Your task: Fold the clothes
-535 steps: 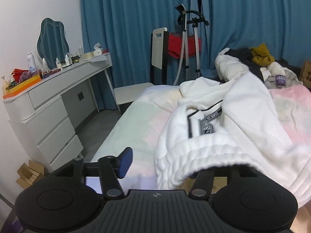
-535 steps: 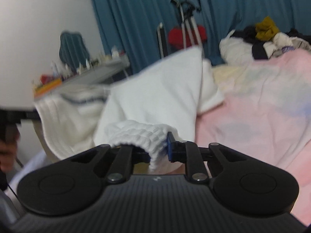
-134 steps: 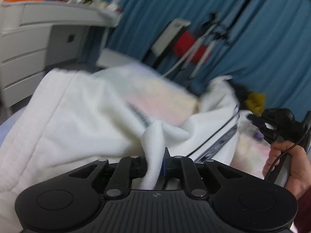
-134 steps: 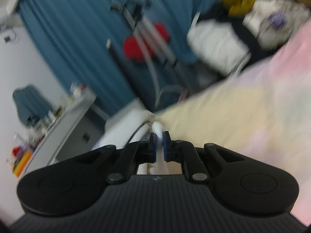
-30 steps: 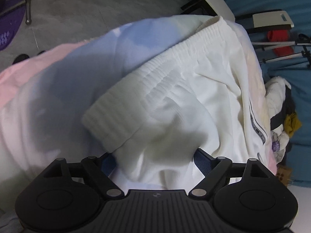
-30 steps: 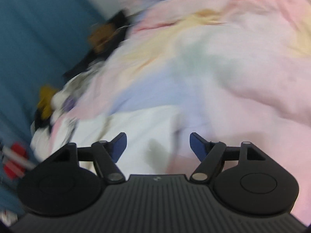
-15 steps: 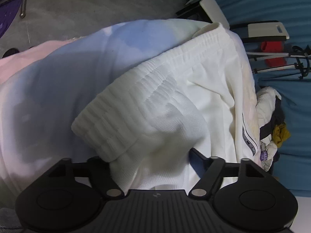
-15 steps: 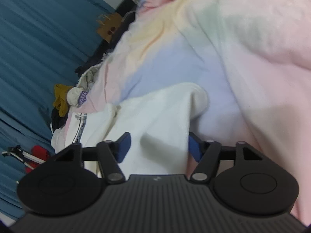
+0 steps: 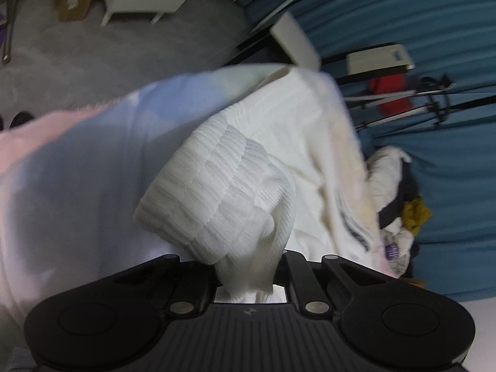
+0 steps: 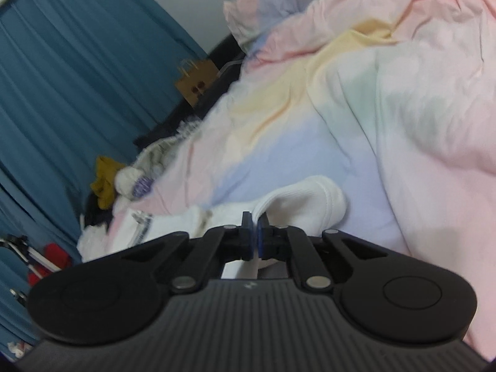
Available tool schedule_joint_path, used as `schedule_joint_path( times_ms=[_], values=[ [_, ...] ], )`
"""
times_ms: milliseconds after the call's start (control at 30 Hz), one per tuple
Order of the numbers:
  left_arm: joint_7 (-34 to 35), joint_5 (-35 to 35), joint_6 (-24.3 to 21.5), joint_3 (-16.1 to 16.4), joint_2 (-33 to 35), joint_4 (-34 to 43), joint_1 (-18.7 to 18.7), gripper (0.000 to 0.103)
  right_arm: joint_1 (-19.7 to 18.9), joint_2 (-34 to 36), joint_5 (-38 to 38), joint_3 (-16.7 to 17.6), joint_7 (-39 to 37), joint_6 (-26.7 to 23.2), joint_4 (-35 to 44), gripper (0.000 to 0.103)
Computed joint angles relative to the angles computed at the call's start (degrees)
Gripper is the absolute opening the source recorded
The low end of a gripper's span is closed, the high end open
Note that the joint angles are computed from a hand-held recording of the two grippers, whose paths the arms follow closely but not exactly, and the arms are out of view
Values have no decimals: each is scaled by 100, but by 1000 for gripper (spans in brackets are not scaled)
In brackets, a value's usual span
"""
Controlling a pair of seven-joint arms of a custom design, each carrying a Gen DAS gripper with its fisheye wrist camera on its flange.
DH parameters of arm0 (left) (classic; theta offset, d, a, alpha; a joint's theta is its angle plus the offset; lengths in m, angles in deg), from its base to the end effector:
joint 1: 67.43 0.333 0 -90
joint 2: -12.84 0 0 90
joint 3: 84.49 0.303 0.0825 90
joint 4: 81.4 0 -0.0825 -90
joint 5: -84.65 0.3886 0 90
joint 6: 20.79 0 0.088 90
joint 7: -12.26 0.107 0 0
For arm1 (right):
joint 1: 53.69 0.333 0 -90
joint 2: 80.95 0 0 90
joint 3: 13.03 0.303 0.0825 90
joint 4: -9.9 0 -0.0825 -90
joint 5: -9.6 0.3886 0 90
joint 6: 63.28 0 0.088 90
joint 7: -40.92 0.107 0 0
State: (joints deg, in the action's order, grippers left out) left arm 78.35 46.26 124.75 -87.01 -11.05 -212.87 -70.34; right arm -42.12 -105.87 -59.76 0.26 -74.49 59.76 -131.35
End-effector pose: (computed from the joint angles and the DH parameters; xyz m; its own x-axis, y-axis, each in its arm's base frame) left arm 0.4809 -0.0407 0.5719 0.4201 -0.5623 0.7123 -0.6643 -0.7253 -0.1808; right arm 0.4182 0.1551 0.4709 -0.6924 -0.2656 -0.6709 0.3006 0.7391 -0.6028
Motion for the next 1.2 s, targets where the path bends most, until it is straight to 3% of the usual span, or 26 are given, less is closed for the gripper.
schedule_joint_path(
  times_ms=[300,467,667,767,933,1067,1200],
  values=[
    [652,-543,77,368,-1241,-584,-226,7,115,-584,-184,383,92,-758,-77,5],
    [736,-726,92,445,-1151,-485,-294,7,137,-508,-259,331,-499,-803,160,5],
    [793,-1438,574,512,-268,240,-465,7,-138,206,-843,121,-1267,-602,1098,5],
    [633,-1495,658,406,692,1066,-361,7,-264,984,-1206,-144,-1803,-298,1929,5],
    [-189,-612,737,-47,2429,2675,50,8,-283,2782,-1390,-784,-2774,506,3827,5],
    [-1175,611,493,-204,3799,4068,155,8,-328,4392,-646,-1162,-3802,1017,5537,5],
    [-1819,1562,110,-216,4908,5360,127,9,-429,5747,136,-1265,-5345,1313,7005,6]
  ],
)
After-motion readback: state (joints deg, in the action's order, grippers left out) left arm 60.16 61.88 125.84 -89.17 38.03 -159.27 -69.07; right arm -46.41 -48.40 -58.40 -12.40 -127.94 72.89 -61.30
